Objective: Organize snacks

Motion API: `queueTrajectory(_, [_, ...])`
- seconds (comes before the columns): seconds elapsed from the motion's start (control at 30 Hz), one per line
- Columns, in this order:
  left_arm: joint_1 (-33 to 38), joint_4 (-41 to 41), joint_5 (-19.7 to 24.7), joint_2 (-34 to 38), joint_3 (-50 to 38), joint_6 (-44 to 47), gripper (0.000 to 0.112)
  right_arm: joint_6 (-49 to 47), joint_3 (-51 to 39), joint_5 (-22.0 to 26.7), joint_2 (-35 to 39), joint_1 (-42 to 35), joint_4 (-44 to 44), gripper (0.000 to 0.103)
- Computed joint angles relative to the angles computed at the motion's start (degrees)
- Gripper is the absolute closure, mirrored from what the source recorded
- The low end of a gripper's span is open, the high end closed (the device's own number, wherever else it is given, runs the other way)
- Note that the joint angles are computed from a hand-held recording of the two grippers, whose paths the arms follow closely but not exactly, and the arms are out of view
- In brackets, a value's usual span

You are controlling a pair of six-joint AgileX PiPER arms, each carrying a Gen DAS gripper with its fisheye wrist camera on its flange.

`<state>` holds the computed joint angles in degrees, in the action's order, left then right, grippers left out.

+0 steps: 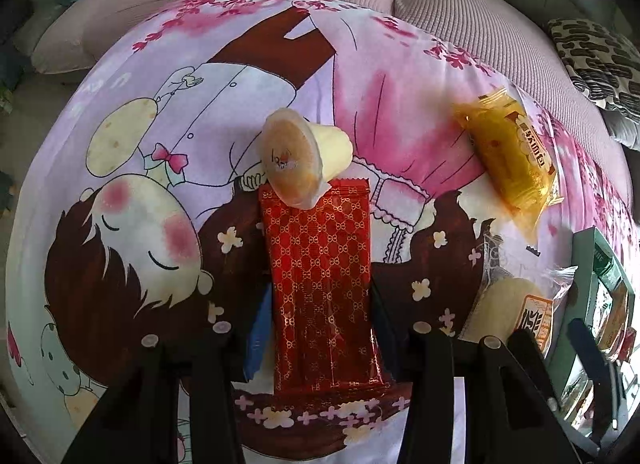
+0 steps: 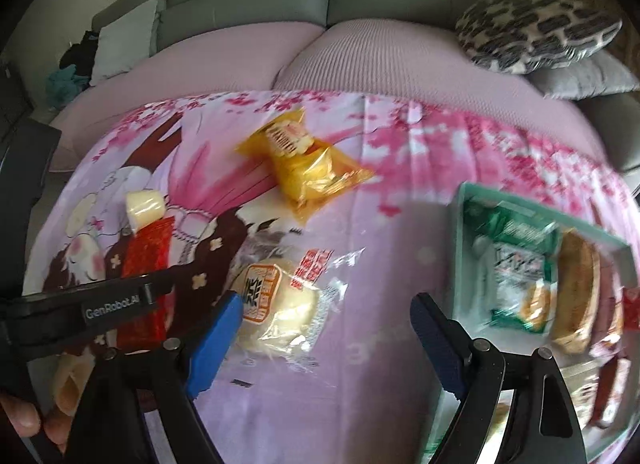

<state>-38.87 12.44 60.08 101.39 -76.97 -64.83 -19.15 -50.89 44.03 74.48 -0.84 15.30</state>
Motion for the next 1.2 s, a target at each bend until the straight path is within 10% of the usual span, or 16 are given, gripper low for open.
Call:
queueTrajectory(0.47, [-0.4,-0.3,-1.7,-2.0,2.6,-0.8,0.065,-8.7,0.3,3.6,1.7,-3.2,12.5,0.053])
queueTrajectory(1.2, [-7.6,6.7,2.0,-8.0,-0.3,-5.7,0.066,-17.9,-2.1,15.1,-6.2,-19.4,20.4,0.057])
